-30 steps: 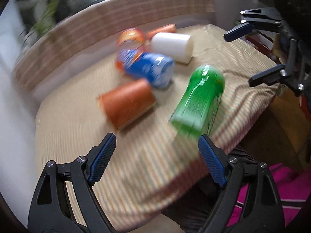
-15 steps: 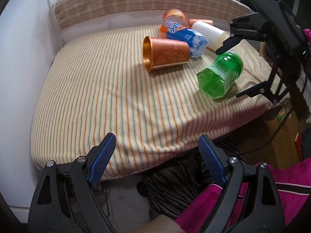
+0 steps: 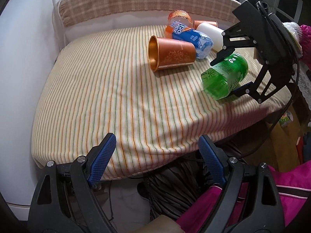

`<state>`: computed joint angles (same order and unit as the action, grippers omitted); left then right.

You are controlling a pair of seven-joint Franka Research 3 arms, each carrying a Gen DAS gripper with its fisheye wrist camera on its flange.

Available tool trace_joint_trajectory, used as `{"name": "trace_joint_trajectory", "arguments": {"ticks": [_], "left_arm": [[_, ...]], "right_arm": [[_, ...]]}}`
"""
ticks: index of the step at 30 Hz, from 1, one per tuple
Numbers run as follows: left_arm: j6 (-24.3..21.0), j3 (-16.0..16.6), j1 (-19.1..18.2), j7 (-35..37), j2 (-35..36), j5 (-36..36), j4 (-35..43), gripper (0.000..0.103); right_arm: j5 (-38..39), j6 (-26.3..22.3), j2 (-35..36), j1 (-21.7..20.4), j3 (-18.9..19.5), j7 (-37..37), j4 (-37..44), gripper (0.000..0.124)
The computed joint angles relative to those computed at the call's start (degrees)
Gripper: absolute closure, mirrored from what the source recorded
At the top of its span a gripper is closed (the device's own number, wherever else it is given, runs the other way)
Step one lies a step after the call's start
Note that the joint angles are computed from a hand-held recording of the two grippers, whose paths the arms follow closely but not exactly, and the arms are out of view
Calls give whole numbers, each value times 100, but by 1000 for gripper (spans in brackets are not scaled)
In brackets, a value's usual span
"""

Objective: Flip cup upright
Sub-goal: 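Close the right tool around the green cup lying on the bed, then lift the green cup with the right tool and rotate it open end up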

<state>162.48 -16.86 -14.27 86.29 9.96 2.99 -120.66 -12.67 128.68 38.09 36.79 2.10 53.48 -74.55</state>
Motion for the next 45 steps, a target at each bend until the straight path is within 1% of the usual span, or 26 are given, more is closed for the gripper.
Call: {"name": "trace_joint_trajectory", "arguments": {"ticks": [6,10,13,16,19,20,21,22,24,25,27,28,30,31,33,36,39,41,44,45], "left_arm": [[81,42,-16,-116,15,118,21,14],[176,54,-29,-184,27,207,45,14],[286,74,-61,-285,51,351,72,14],[423,21,-48,-338,137,313,162,14],[567,-41,-45,-396,255,263,284,14],[600,-21,-73,-453,276,325,308,14],[654,76,-173,-621,307,509,349,14],[694,158,-251,-775,330,680,382,14],[811,337,-423,-1149,389,1065,468,14],[877,378,-463,-1284,414,1198,501,14],[995,474,-544,-1545,439,1466,545,14],[1057,623,-675,-1791,451,1716,582,14],[1148,859,-869,-2237,468,2166,643,14],[1200,910,-908,-2404,481,2326,672,14],[1268,872,-866,-2555,498,2464,700,14],[1332,905,-891,-2788,541,2697,767,14],[1401,848,-839,-2854,570,2776,797,14],[1458,864,-849,-2908,567,2844,793,14],[1528,902,-867,-2990,556,2943,777,14],[1539,868,-833,-2974,558,2925,769,14]], "right_arm": [[362,192,-33,-173,63,254,-20,62],[739,676,-228,-353,125,579,-323,63],[1091,1231,-415,-513,178,915,-667,63],[1490,2030,-675,-658,236,1336,-1213,63],[1827,2951,-979,-701,238,1896,-1863,63],[1898,3214,-1044,-708,237,2035,-2044,63],[1959,3522,-1116,-662,175,2301,-2237,63],[1949,3691,-1162,-596,98,2521,-2346,64],[1864,4155,-1220,-346,-204,3188,-2596,64],[1794,4298,-1261,-236,-327,3429,-2708,64],[1533,4629,-1323,205,-813,4108,-2948,64],[1491,4746,-1322,285,-913,4318,-2997,64],[1376,4959,-1357,590,-1281,4793,-3148,64],[1352,5063,-1386,705,-1416,4972,-3231,64],[1364,5256,-1423,968,-1709,5301,-3368,64],[1478,5522,-1422,1527,-2312,5701,-3537,64],[1847,5738,-1359,1844,-2619,5841,-3602,64],[2102,5832,-1297,2187,-2951,5897,-3639,64],[2495,5905,-1059,2945,-3753,5946,-3632,64],[2609,5934,-1013,3086,-3894,5929,-3646,64]]}}
